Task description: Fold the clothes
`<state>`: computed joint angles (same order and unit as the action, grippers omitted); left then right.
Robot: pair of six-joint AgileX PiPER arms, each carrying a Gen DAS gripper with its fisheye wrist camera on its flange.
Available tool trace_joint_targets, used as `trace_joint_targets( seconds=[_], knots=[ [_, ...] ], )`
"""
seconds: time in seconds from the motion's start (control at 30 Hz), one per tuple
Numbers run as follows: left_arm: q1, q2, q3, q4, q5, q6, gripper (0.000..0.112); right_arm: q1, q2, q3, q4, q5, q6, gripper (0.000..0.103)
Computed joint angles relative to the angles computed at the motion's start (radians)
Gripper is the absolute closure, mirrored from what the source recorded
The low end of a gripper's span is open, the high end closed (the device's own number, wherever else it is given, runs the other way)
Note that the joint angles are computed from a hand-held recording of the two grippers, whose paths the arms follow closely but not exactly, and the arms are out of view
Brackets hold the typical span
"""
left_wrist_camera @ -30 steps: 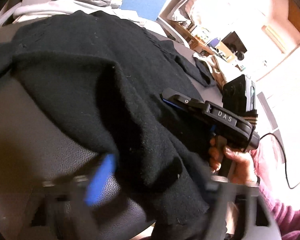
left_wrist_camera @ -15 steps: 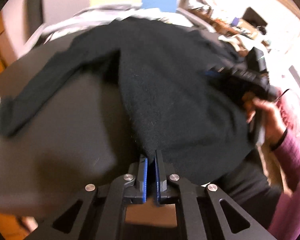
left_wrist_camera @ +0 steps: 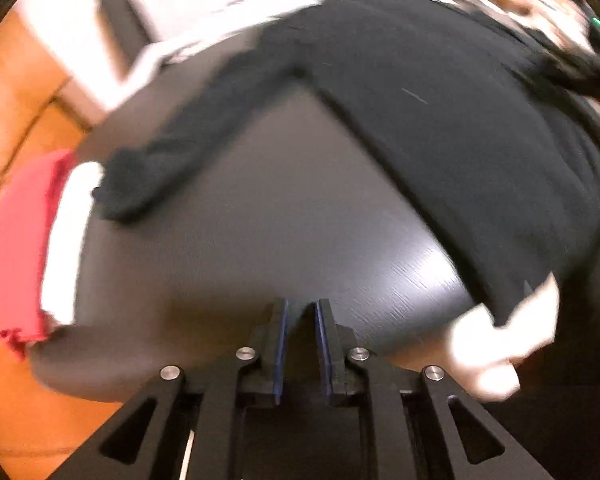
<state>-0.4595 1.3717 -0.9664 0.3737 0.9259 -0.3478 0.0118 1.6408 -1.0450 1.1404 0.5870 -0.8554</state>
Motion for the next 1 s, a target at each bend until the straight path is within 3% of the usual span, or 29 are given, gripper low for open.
trace_joint_targets(
  seconds=[0.07, 0.1, 0.13, 0.2, 0.27, 0.37, 0.43, 0.53, 0.6, 0.67, 0.73, 0.8, 0.9, 1.0],
  knots=[
    [0.041, 0.075, -0.1, -0.002, -0.034, -0.066, 0.097, 0.028, 0.012, -0.074, -0.2, -0.057, 0.172, 0.071],
    [0.038, 0.12, -0.151, 0.004, -0.066, -0.117, 0.091, 0.037, 0.027, -0.114, -0.3, -0.071, 0.259, 0.071],
    [0.034, 0.167, -0.204, 0.012, -0.097, -0.17, 0.086, 0.038, 0.056, -0.163, -0.4, -0.068, 0.346, 0.071],
    [-0.029, 0.318, -0.355, 0.076, -0.106, -0.278, 0.062, 0.043, 0.125, -0.274, -0.597, -0.029, 0.517, 0.071],
    [-0.071, 0.46, -0.509, 0.129, -0.1, -0.32, 0.06, 0.04, 0.198, -0.368, -0.708, 0.012, 0.593, 0.071],
    [-0.124, 0.692, -0.798, 0.171, -0.007, -0.326, 0.06, 0.042, 0.271, -0.439, -0.835, 0.029, 0.664, 0.071],
    [-0.148, 0.794, -0.924, 0.225, 0.055, -0.344, 0.059, 0.036, 0.273, -0.411, -0.831, -0.007, 0.637, 0.07],
    [-0.185, 0.837, -0.923, 0.411, 0.08, -0.45, 0.04, 0.017, 0.207, -0.287, -0.741, -0.084, 0.587, 0.07],
    [-0.203, 0.799, -0.816, 0.516, 0.041, -0.529, 0.037, -0.004, 0.161, -0.209, -0.634, -0.113, 0.523, 0.07],
    [-0.2, 0.751, -0.712, 0.568, 0.005, -0.582, 0.036, -0.046, 0.143, -0.175, -0.469, -0.088, 0.377, 0.07],
    [-0.2, 0.735, -0.681, 0.59, 0.009, -0.605, 0.033, -0.101, 0.156, -0.216, -0.401, 0.007, 0.319, 0.07],
    [-0.197, 0.722, -0.657, 0.611, 0.015, -0.628, 0.031, -0.124, 0.155, -0.266, -0.481, 0.017, 0.391, 0.07],
    [-0.196, 0.723, -0.645, 0.637, 0.022, -0.65, 0.031, -0.172, 0.179, -0.394, -0.78, -0.025, 0.647, 0.069],
    [-0.204, 0.727, -0.648, 0.648, 0.033, -0.662, 0.03, -0.252, 0.349, -0.694, -1.08, 0.104, 0.917, 0.063]
  ],
)
